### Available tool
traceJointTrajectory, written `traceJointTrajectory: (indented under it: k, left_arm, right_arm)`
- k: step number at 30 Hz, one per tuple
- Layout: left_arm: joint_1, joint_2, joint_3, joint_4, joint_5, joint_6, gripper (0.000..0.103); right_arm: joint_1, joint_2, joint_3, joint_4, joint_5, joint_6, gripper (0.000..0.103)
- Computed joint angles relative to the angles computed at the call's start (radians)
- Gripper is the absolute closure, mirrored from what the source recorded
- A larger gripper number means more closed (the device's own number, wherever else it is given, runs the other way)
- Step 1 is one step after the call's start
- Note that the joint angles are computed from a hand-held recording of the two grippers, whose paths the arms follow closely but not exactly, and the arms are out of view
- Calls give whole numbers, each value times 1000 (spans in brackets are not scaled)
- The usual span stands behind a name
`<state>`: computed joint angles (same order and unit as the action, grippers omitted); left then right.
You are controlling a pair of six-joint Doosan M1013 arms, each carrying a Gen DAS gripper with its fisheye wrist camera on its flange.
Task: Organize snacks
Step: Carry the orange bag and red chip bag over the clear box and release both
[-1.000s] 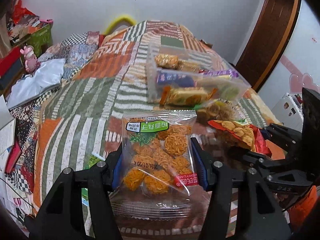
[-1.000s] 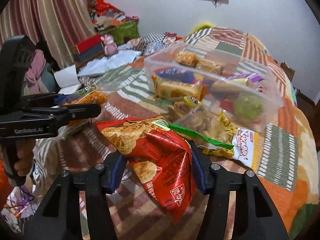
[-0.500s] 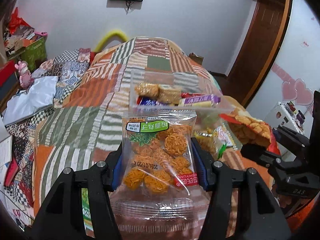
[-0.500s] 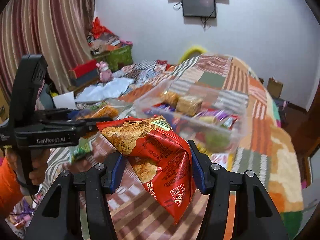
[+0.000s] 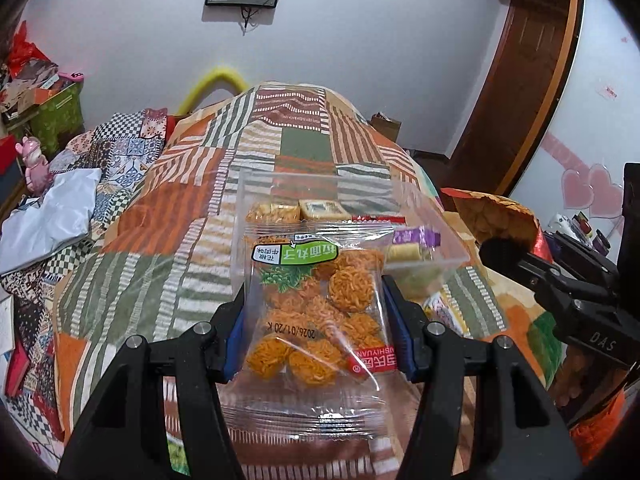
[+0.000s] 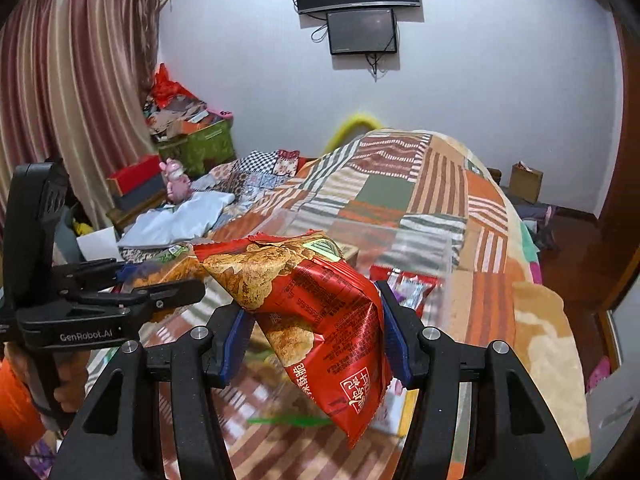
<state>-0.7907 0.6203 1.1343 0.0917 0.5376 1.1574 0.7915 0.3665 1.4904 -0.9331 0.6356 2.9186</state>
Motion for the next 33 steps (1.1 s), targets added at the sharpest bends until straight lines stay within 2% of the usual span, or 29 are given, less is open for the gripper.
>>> traceJointTrajectory:
  k: [16, 26, 33]
  left_arm:
    - [16, 136, -195, -45, 107, 60, 45]
    - [19, 191, -269, -48, 150, 68, 45]
    - [22, 221, -318, -43, 185, 46, 45]
  right_arm:
    - [-57, 64, -50, 106, -14, -121, 49]
    - [-62, 87, -66, 90, 5, -120, 48]
    - [-62, 110, -92, 106, 37, -174, 45]
